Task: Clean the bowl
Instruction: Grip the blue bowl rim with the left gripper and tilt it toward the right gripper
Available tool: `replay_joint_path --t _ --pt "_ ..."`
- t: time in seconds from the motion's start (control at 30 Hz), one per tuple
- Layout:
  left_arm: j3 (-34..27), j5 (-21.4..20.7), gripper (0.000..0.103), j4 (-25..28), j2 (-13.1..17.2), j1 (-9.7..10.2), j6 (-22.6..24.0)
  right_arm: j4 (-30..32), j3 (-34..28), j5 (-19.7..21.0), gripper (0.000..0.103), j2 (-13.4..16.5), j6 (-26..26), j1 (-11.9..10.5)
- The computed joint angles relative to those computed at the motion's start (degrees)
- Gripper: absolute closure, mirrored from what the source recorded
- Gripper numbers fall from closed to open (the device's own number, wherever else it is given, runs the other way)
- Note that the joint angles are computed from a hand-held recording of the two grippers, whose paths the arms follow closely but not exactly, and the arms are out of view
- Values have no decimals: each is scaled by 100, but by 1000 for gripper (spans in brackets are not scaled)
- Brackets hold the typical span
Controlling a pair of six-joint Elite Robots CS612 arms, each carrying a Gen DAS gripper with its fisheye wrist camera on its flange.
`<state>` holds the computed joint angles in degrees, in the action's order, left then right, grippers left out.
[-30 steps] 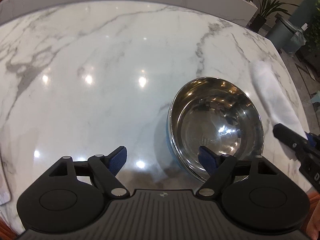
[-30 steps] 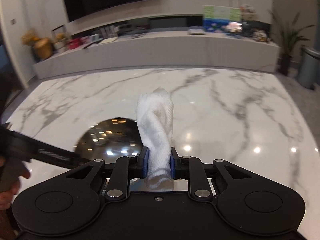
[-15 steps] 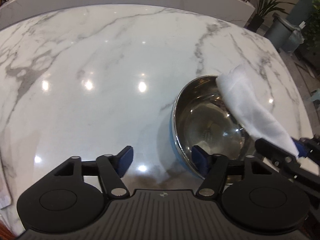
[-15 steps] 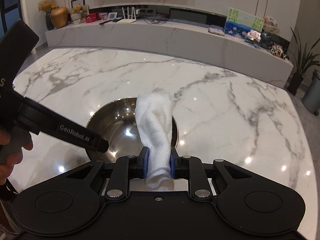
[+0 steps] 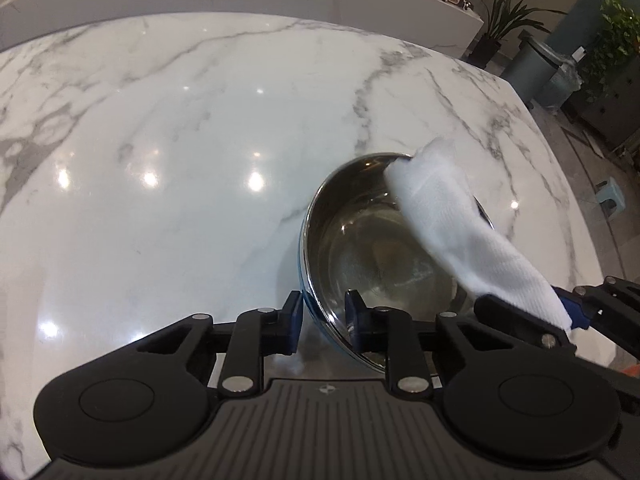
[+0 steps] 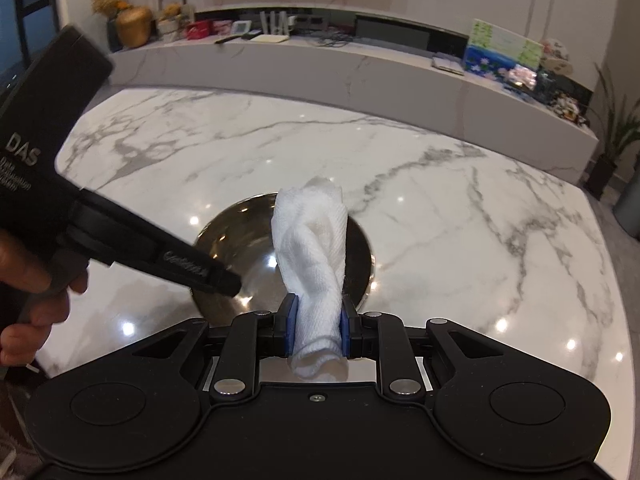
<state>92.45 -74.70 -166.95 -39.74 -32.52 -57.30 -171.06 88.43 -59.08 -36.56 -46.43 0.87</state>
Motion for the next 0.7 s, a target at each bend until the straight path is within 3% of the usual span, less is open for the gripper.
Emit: replay_joint_path --t 0.2,0.43,0.53,0.63,0.7 --pt "-44 349 84 167 -22 -116 323 232 -14 -356 83 -14 -774 97" --pt "-63 409 87 252 -27 -133 332 829 -185 -100 61 -56 -1055 36" --pt "-71 449 88 302 -30 -141 340 1304 -325 68 62 -77 -1202 10" --pt "-80 467 88 330 -27 -147 361 1634 -461 -89 74 -79 -1412 58" --pt "-80 448 88 333 -28 -141 357 1925 -606 -222 77 -62 -1457 101"
